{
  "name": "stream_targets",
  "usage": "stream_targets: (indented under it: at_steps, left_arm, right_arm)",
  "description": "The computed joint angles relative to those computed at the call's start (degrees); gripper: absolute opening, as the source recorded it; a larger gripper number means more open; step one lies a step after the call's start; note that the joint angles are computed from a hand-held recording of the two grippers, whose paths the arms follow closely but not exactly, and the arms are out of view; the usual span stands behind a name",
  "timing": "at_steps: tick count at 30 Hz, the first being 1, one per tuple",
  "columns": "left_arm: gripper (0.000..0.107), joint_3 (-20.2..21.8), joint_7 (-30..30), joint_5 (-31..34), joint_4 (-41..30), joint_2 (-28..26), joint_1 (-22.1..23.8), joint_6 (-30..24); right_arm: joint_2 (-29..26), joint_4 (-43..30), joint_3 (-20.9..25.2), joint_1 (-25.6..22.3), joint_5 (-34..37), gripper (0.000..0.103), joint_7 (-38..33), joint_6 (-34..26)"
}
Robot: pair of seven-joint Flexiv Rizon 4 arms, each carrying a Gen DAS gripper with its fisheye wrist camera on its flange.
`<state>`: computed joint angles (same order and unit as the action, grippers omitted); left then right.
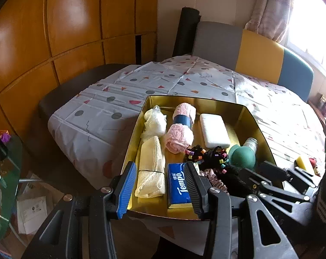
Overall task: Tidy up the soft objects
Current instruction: 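Move both grippers back over the bed toward the yellow sponge and red sock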
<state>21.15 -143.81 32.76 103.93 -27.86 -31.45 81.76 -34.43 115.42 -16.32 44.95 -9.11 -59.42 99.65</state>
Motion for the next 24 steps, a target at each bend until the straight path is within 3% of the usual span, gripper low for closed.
stream_targets:
  at_steps: [11,24]
  left_arm:
    - [0.046,-1.60,2.47,-0.25,-1.95,-0.58,0.20,-0.56]
    - [0.046,-4.22,7.84,-2.34,-4.44,-1.99,-0.14,-1.72]
  right_arm:
    - [2.17,3.64,-10.86,7.68,5.39,0.063,-3.78,3.37]
    - [3.40,5.21,-14.19,7.05,9.18,0.067,-7.24,3.47]
